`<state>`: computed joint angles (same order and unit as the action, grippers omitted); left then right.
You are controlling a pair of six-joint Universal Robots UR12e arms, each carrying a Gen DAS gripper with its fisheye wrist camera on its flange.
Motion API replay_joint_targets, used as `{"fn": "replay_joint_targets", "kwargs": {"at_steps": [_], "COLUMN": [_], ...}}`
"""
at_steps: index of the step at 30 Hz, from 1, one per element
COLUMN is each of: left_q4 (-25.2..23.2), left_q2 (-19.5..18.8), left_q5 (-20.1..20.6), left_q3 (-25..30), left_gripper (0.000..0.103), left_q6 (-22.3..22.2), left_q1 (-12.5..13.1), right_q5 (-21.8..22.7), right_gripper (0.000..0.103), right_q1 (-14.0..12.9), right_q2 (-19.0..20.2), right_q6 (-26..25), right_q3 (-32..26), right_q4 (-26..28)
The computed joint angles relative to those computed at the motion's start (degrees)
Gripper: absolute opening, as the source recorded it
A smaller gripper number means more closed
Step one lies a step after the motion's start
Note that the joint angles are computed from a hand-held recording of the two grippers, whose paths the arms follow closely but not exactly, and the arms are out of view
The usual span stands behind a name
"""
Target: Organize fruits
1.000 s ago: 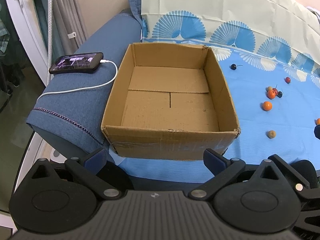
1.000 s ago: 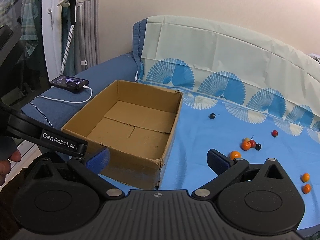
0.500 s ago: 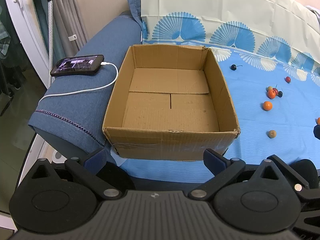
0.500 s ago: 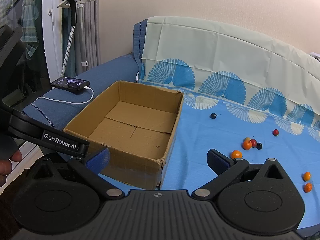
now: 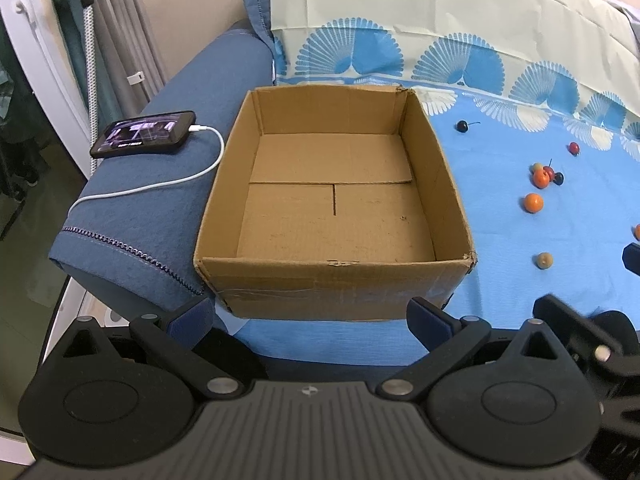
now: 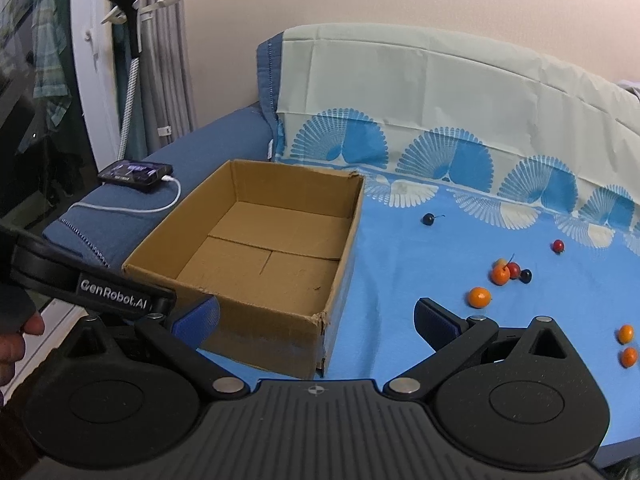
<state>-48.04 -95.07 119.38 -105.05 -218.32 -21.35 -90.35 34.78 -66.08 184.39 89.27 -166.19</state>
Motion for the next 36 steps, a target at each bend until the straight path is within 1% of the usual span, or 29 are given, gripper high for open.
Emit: {"fn": "replay_joint_targets", "kwargs": {"at_steps": [5,7,12,14,21,24,26,28,30,33,36], "left_q4": [1.5,2.6,5.1,5.8,9.4,10.4,10.6,10.0,9.6,7.8,5.8], "left_q2": [-1.2,-1.7,-3.3,-4.2,-7.9,-9.9,-11.5,-13.2,-15.3,-19.2,-23.6], "left_q5": [0.7,0.2,-3.2,-4.2,-10.9,-13.4,-16.3,-19.0,-21.4,-22.4,-23.1], "left_q3": [0.9,1.3,2.9,3.9,7.1,8.5,9.7,11.2,13.2,17.1,21.5], "left_gripper": [0.103,0.103,0.103,0.103,0.103,0.103,0.103,0.103,0.103,0.103,0.103], "left_q6": [2.3,3.2,4.3,5.3,8.9,9.4,9.3,8.4,8.5,9.8,10.7], "left_q1": [-0.4,-0.5,-0.4,-0.6,-1.0,-1.2,-1.0,-0.8,-0.7,-0.9,-1.1], "right_q5": [0.1,-0.4,-1.1,-2.7,-8.9,-12.4,-15.1,-17.6,-18.7,-20.0,-21.9], "right_gripper": [0.103,0.103,0.103,0.103,0.103,0.102,0.103,0.102,0.102,0.102,0.102], "right_q1": [-1.2,-1.8,-3.5,-4.1,-6.6,-7.9,-8.8,-9.9,-11.3,-13.5,-15.6], "right_q2": [-0.2,-0.3,-0.7,-0.8,-1.7,-2.2,-2.3,-2.5,-2.5,-1.8,0.3], "right_q6": [4.1,5.7,8.5,9.9,12.9,13.3,13.5,14.7,16.6,19.0,21.0], "right_q3": [0.9,1.3,2.9,3.3,5.7,7.3,8.3,9.3,9.9,10.2,8.7], "right_q4": [-2.2,-3.5,-6.8,-7.3,-8.2,-8.5,-8.4,-8.0,-6.6,-4.6,-2.7]}}
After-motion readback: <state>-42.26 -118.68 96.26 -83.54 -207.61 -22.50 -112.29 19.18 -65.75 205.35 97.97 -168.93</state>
